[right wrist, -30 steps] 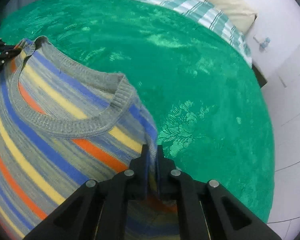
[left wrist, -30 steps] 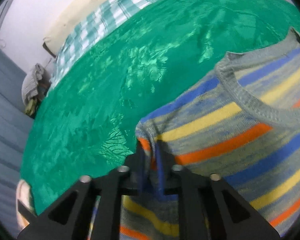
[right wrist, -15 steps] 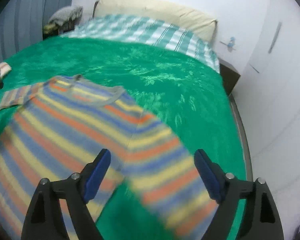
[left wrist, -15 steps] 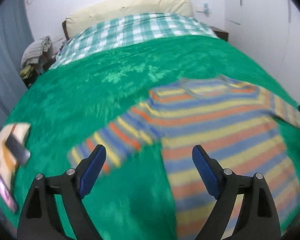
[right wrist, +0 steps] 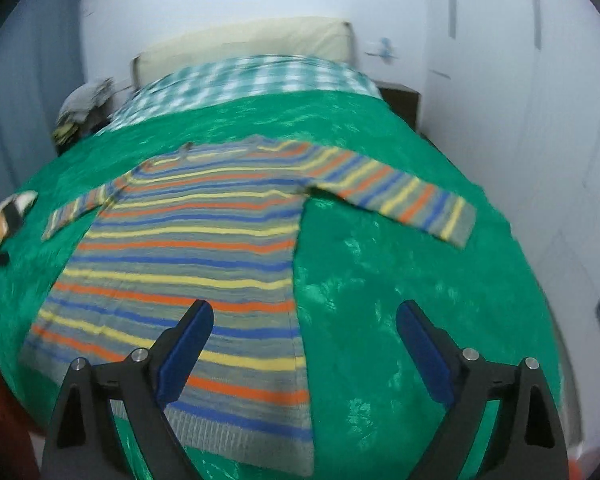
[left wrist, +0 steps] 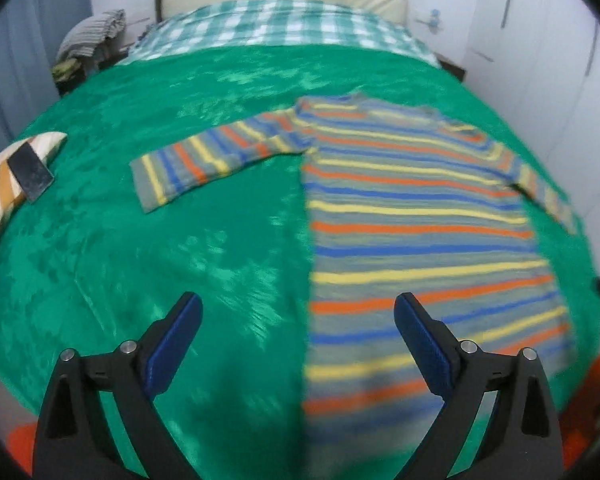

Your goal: Fold small clothes

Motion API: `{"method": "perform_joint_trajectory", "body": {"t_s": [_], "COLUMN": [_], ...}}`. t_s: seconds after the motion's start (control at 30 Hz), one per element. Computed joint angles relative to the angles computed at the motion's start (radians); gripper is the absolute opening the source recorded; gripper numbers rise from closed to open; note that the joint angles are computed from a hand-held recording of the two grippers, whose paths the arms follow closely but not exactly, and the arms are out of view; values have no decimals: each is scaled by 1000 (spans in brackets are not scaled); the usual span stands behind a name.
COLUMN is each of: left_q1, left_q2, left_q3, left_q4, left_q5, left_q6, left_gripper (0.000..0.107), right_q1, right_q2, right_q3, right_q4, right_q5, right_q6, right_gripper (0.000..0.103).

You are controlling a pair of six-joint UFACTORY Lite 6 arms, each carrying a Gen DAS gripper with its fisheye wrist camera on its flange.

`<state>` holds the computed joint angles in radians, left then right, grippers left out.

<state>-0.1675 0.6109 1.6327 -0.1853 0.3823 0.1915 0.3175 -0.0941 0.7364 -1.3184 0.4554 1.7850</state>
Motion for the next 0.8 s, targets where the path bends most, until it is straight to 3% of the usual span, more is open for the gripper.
{"method": "perform_joint_trajectory", "body": {"t_s": [0.13, 0.2, 0.23, 0.27, 0.33, 0.4, 0.5, 0.6, 0.8], "left_q1": [39, 85, 107, 117, 109, 106, 125, 127, 109], "left_q2": [122, 197, 222, 211, 196, 193, 186, 196, 197], "left_q3": [19, 31, 34, 2, -31, -36, -50, -33, -28], "left_q4": [204, 102, 11, -38, -11, 10, -132, -105, 15], "left_q5": [-76, -48, -42, -78, -116, -118, -120, -109, -107], "left_q6": [-201, -131, -47, -5, -21, -41, 95, 67, -40], "left_gripper": [97, 98, 103, 103, 103, 103, 103, 103, 103], "right_q1": [-89, -133, -146, -168, -210, -206, -208, -205, -189], "right_q2": [87, 165, 199, 247, 321, 308, 303, 293, 289], "right_q3": [27, 26, 26, 29, 9, -27, -51, -87, -92], "right_q4": [-29, -86, -82, -71, -173, -334, -453, -579, -516], "right_q5": [-13, -31, -42, -69, -135, -122, -114, -96, -78], "right_q6": [30, 84, 86, 82, 198, 377, 510, 631, 573], "right_gripper": [96, 97, 97, 97, 101, 103, 103, 103, 103]}}
